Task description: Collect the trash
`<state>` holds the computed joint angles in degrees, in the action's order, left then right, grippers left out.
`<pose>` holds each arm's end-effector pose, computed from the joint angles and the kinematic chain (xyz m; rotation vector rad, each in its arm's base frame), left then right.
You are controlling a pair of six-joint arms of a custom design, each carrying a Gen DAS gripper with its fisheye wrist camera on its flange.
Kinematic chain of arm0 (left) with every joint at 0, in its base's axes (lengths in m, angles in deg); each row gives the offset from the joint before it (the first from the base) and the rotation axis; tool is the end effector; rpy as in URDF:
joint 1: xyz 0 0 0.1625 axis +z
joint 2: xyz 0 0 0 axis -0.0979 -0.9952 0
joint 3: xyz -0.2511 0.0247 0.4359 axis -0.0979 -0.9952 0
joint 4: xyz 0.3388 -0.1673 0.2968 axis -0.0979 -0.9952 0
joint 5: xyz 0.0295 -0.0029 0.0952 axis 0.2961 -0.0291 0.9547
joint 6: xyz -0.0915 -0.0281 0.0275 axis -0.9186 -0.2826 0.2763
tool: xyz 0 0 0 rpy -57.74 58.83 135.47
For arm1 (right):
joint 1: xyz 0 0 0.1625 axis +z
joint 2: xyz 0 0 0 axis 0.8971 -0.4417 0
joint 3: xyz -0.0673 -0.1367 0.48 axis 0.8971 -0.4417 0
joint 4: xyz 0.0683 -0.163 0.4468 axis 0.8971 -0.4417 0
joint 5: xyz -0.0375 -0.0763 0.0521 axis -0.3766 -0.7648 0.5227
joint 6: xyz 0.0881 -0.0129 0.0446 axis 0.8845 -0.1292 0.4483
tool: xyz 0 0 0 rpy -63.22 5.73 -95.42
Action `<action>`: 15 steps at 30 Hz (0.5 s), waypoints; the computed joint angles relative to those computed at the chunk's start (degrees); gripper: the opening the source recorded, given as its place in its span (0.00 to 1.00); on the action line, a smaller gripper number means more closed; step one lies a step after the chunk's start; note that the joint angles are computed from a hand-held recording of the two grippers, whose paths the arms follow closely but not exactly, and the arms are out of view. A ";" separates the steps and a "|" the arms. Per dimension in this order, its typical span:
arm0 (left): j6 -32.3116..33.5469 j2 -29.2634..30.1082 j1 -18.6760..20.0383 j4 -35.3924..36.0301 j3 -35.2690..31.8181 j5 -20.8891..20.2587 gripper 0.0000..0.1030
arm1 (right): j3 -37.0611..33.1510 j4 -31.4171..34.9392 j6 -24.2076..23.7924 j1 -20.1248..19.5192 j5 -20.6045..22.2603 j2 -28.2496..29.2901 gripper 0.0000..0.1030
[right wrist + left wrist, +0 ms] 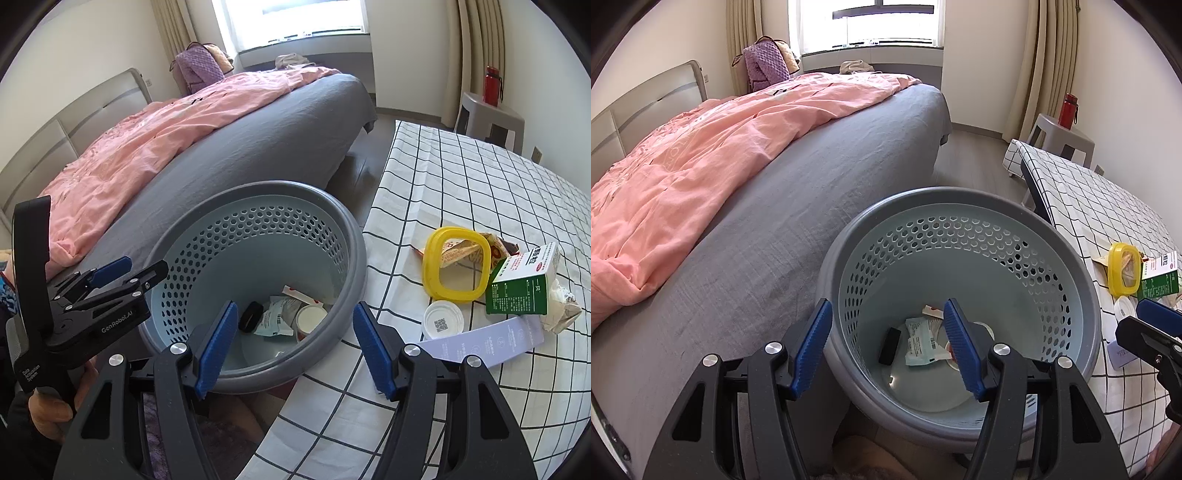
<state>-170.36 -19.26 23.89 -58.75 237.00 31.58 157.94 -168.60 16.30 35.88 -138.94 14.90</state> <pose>-0.1302 -0.2675 0.0910 -0.0320 2.0793 -0.9501 0.1600 -0.3211 0.0905 0.8579 -2.5672 0.5668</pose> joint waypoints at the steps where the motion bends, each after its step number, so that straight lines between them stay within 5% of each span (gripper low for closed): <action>1: -0.14 0.24 -0.25 -0.01 0.04 -0.33 0.58 | 0.26 -0.01 0.07 -0.04 0.17 -0.10 0.62; 15: -4.35 1.92 -6.20 2.37 0.39 -5.58 0.58 | 4.82 -1.49 0.11 -2.92 2.54 -2.55 0.62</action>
<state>-174.71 -17.34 17.69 -56.38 237.39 26.00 162.77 -170.08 16.41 32.95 -136.40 12.35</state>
